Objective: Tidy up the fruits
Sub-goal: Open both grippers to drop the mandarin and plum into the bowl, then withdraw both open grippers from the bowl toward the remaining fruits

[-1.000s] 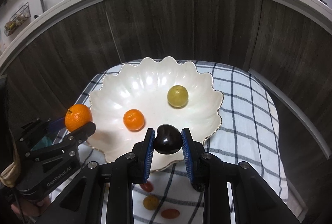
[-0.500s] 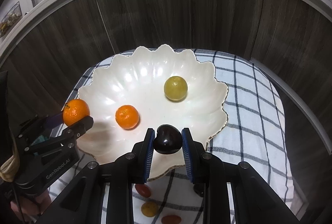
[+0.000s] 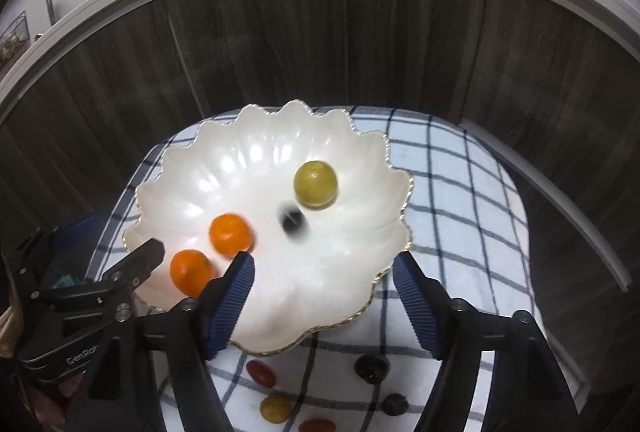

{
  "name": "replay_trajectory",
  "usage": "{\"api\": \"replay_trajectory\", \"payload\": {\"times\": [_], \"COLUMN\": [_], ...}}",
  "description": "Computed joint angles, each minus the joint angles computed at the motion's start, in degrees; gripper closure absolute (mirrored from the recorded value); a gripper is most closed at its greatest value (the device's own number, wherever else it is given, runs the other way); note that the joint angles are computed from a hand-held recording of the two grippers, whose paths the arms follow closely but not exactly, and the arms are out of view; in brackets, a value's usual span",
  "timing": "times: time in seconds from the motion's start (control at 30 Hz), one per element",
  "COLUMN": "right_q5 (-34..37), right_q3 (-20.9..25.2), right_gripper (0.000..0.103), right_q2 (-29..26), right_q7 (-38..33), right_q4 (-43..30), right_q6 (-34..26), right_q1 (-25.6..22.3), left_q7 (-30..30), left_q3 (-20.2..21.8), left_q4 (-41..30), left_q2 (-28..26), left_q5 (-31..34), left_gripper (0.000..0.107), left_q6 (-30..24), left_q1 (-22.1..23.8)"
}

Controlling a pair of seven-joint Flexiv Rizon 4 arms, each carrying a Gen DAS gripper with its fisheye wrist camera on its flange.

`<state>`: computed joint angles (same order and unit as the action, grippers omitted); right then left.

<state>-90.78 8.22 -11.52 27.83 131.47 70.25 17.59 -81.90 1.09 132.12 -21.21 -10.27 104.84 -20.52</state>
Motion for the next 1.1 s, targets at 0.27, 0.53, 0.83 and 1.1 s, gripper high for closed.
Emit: {"api": "replay_trajectory", "payload": {"times": [0.27, 0.53, 0.83, 1.1], "right_q5": [1.24, 0.26, 0.36, 0.99], "right_q3": [0.32, 0.52, 1.27, 1.91], "right_gripper": [0.029, 0.029, 0.029, 0.029], "right_q2": [0.92, 1.99, 4.05, 5.71], "right_q7": [-0.74, 0.14, 0.78, 1.40], "right_q4": [0.50, 1.06, 2.65, 4.28], "right_q6": [-1.28, -1.09, -1.94, -2.94], "right_q1": [0.51, 0.39, 0.49, 0.79], "left_q7": [-0.14, -0.35, -0.23, 0.18], "left_q3": [1.16, 1.91, 2.02, 1.44], "left_q4": [0.53, 1.52, 3.66, 5.52], "left_q2": [0.78, 2.32, 4.32, 5.59], "left_q5": [-0.31, -0.39, -0.25, -0.53], "left_gripper": [0.009, 0.009, 0.009, 0.009], "left_q6": [-0.76, -0.73, 0.24, 1.20], "left_q1": [-1.03, -1.69, -1.98, -1.85]}}
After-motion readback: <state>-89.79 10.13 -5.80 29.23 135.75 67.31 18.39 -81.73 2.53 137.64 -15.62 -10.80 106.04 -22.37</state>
